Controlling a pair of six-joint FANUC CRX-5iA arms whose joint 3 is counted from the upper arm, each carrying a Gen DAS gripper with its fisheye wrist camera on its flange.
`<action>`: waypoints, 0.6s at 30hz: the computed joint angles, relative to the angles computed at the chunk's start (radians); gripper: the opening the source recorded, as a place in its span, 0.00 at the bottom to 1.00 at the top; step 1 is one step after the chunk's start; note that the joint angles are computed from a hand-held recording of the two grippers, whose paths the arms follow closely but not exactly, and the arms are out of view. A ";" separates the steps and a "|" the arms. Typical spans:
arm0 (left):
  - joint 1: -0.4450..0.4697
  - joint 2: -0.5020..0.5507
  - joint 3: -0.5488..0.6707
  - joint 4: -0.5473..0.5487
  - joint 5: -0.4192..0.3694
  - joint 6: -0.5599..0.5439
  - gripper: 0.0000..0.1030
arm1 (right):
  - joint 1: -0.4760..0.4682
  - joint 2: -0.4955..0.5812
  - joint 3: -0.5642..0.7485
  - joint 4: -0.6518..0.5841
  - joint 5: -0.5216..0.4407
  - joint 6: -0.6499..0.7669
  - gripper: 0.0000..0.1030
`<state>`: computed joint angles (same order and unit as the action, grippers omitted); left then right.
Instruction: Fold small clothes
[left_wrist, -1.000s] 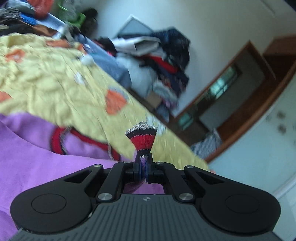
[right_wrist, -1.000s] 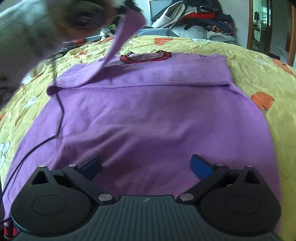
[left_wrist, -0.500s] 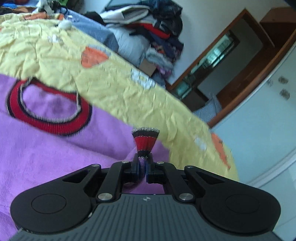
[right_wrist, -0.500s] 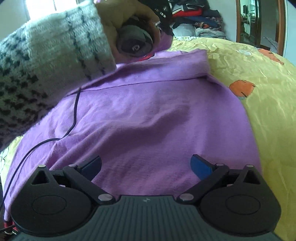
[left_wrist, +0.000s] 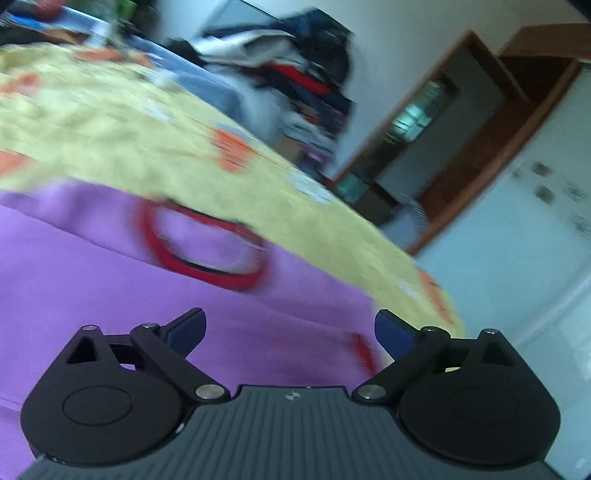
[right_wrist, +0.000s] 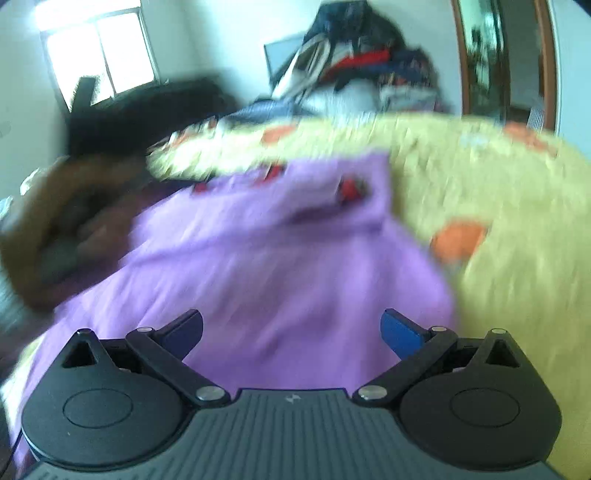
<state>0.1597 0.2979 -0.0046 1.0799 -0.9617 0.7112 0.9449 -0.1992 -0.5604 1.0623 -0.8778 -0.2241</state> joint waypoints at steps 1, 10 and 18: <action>0.029 0.011 0.017 -0.031 0.007 0.007 0.94 | -0.060 0.003 -0.003 0.031 0.068 0.013 1.00; 0.106 0.044 0.063 -0.294 0.137 -0.026 0.95 | -0.342 0.272 0.253 -0.204 0.430 0.483 1.00; 0.115 -0.011 -0.004 -0.314 0.194 -0.067 0.97 | -0.322 0.334 0.305 -0.126 0.170 0.465 1.00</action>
<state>0.2746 0.2868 -0.0086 0.7659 -0.7682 0.6445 0.6225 0.1350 -0.2556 0.9359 -0.7078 0.2413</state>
